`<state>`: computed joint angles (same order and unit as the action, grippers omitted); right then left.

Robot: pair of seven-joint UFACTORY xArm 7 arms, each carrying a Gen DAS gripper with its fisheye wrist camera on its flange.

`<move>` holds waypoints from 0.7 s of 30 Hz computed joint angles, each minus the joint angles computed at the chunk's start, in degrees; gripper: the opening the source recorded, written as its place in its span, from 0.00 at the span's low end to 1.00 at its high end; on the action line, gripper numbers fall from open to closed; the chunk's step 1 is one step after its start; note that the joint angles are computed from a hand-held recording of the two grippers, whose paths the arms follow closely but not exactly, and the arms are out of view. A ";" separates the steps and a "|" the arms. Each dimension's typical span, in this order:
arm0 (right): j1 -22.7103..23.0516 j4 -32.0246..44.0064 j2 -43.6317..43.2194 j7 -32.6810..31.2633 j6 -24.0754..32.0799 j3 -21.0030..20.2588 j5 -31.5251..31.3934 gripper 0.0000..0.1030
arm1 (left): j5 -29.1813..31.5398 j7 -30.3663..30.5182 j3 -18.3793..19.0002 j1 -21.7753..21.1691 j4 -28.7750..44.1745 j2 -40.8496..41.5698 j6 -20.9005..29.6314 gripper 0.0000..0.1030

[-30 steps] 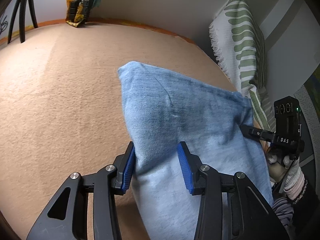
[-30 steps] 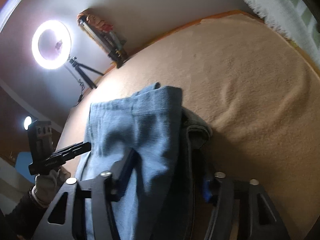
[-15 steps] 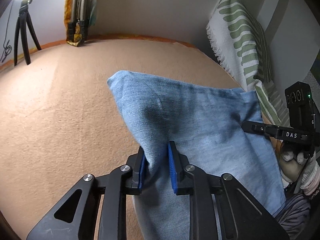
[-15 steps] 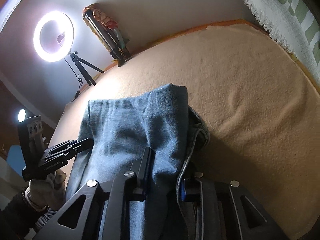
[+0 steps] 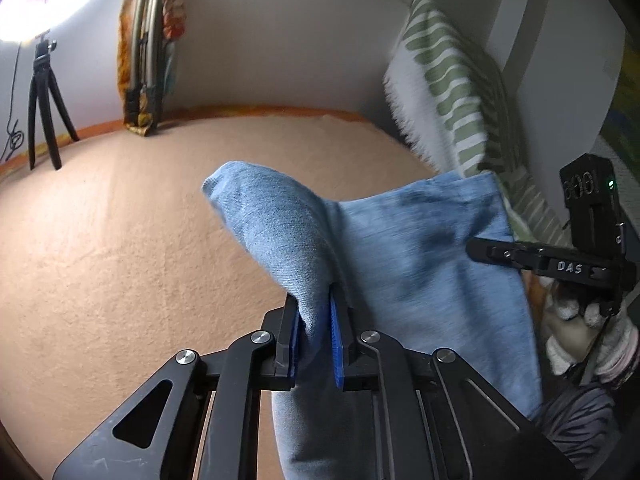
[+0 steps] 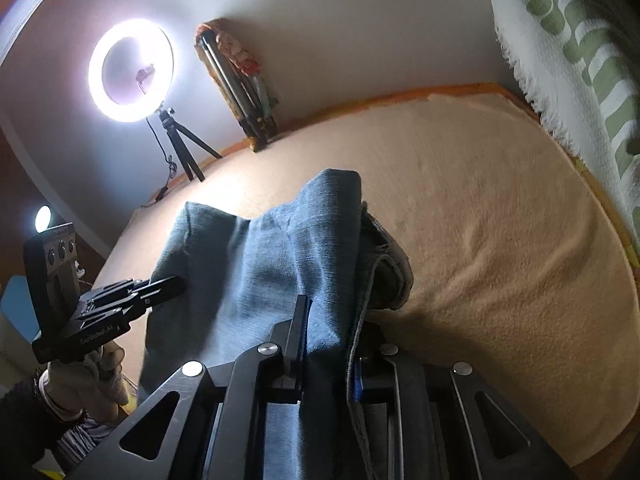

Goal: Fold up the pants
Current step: 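Grasp the jeans edge with both grippers and lift it up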

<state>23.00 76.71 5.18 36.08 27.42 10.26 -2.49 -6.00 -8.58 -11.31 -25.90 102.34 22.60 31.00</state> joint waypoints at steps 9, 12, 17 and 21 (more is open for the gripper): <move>2.14 5.24 -0.38 2.24 -0.55 0.88 -5.77 0.14 | -4.81 4.24 -2.04 1.57 0.93 -1.69 -1.72 0.10; 2.63 7.62 0.49 2.20 0.38 0.77 -6.40 0.14 | -5.40 4.75 -1.96 1.56 1.78 -1.66 -2.14 0.09; 3.40 12.46 2.16 1.85 3.12 0.32 -8.01 0.14 | -4.82 4.86 -1.33 1.15 6.41 0.14 -1.46 0.09; 4.18 18.33 5.03 1.44 5.13 -0.56 -9.96 0.13 | -2.87 4.35 -0.32 0.20 14.03 3.95 0.83 0.09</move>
<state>27.18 95.04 10.21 37.52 32.55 9.70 -12.45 -8.87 -4.23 -11.63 -25.71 116.37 26.55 31.83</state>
